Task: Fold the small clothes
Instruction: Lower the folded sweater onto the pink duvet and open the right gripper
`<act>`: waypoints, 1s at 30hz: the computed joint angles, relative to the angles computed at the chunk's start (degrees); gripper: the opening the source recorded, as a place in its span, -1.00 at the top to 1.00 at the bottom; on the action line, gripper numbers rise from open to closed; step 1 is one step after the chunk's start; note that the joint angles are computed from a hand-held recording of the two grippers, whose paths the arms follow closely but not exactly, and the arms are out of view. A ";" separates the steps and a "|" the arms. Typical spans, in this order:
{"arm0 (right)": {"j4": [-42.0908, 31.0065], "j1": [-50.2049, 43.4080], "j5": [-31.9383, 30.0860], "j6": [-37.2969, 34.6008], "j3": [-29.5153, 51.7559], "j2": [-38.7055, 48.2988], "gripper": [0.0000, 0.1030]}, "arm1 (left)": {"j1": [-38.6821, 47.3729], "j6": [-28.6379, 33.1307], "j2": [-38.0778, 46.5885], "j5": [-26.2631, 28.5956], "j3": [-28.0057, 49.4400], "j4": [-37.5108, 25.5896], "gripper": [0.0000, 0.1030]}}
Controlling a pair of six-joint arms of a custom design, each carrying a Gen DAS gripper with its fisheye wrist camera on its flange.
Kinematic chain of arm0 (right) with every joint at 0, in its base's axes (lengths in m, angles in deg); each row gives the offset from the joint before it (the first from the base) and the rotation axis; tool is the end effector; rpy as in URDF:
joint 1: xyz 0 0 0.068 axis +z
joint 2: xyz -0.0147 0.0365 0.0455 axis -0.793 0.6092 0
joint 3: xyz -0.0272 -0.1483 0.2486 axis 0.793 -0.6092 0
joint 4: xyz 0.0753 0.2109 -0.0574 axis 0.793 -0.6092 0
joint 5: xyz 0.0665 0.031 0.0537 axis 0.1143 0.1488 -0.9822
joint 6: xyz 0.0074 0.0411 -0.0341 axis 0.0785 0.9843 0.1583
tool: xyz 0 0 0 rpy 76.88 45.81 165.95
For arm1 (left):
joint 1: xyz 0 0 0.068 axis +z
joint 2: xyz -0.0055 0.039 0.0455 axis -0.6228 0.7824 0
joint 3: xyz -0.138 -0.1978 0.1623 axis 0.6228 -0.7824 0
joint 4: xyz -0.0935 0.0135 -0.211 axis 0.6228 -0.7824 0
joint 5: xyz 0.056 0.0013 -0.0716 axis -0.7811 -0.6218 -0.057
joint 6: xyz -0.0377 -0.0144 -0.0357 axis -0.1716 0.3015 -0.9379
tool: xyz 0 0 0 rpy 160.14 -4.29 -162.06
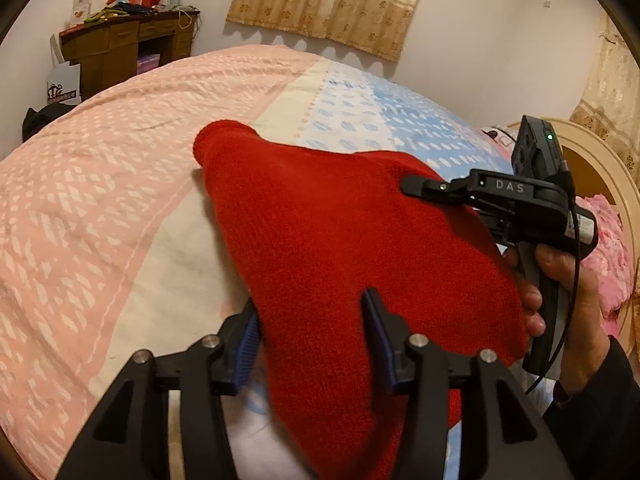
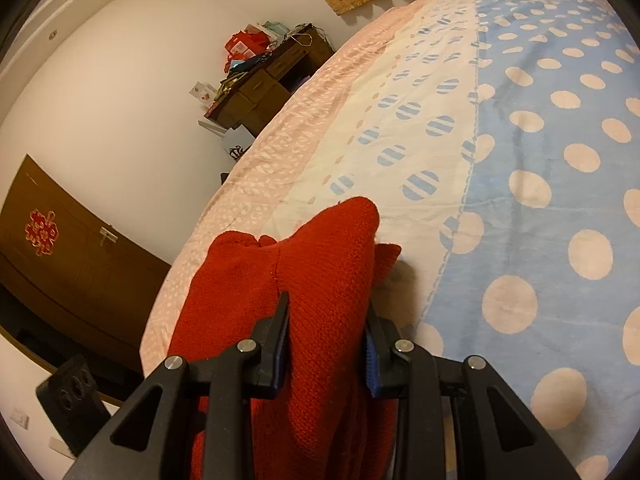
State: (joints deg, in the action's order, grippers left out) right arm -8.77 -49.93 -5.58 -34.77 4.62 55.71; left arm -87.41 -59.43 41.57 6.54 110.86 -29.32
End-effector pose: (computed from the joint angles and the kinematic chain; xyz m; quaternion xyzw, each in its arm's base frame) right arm 0.3047 0.0356 0.0855 -0.0210 0.8926 0.3513 0.2817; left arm 0.1402 -0.1479 0.1740 0.0483 0.9230 -0.1708 0.3415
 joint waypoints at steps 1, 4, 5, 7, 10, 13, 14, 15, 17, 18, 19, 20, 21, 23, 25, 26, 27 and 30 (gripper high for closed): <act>-0.12 0.26 0.73 0.06 0.00 -0.12 0.34 | -0.12 0.27 0.09 -0.16 0.16 -0.24 -0.04; -1.94 1.16 2.70 -0.73 0.74 -0.24 0.32 | -0.78 0.31 -0.10 -1.13 0.62 -1.43 -0.06; -1.96 1.29 3.01 -0.95 0.74 -0.26 0.32 | -0.60 0.26 -0.19 -0.93 0.63 -1.58 -0.09; -2.53 1.43 3.61 -1.36 0.88 -0.36 0.32 | -0.49 0.24 -0.21 -1.05 0.73 -1.80 -0.14; -2.84 1.25 3.96 -1.56 0.84 -0.49 0.30 | -0.81 0.18 -1.56 -1.86 1.56 -4.48 -0.19; -0.49 1.23 4.09 -1.86 -1.57 -2.67 0.20 | -1.27 1.12 -5.44 -4.20 2.61 -8.05 -0.27; 0.75 1.20 4.42 -2.26 -3.05 -4.29 0.19 | -1.10 1.25 -6.83 -4.92 2.80 -8.85 -0.43; 1.09 1.25 5.11 -2.44 -3.89 -5.61 0.19 | -0.51 1.18 -8.86 -5.59 2.71 -9.43 -0.65; 2.03 0.87 5.28 -2.84 -6.26 -9.22 0.12 | 0.46 0.39 -10.71 -6.85 2.15 -9.24 -0.90; 2.71 0.52 4.30 -2.75 -7.77 -11.29 0.05 | 1.39 -0.04 -10.85 -7.22 1.73 -8.63 -0.92; 3.97 0.32 3.28 -2.35 -9.78 -13.59 -0.09 | 2.43 0.04 -10.36 -6.49 1.45 -8.00 -0.92; 5.11 0.30 2.41 -2.11 -11.33 -15.13 -0.18 | 3.81 0.48 -9.08 -5.08 1.46 -7.21 -0.92; 6.70 0.56 1.00 -2.08 -13.31 -16.78 -0.19 | 4.96 0.81 -7.19 -4.21 1.46 -6.09 -0.92; 8.71 1.59 -1.84 -3.26 -16.54 -18.44 -0.19 | 5.90 0.75 -3.93 -3.93 1.37 -4.58 -0.92; 8.29 2.18 -2.87 -4.28 -17.62 -18.08 -0.19 | 6.27 0.43 -0.84 -2.99 0.87 -3.35 -0.92; 8.64 2.11 -3.24 -4.39 -18.05 -16.82 -0.19 | 6.30 0.10 1.21 -2.86 0.83 -3.06 -0.92; 9.01 1.74 -3.21 -4.17 -18.02 -14.46 -0.19 | 6.20 -0.23 2.15 -2.60 0.38 -2.23 -0.93; 12.96 -0.22 -4.06 -3.03 -17.35 -6.43 -0.19 | 6.23 -1.37 2.70 -2.30 -2.06 1.60 -1.00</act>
State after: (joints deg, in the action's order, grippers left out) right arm 4.18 -50.15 -9.63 -37.80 -12.74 49.27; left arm -81.17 -60.80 44.28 4.24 108.79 -27.71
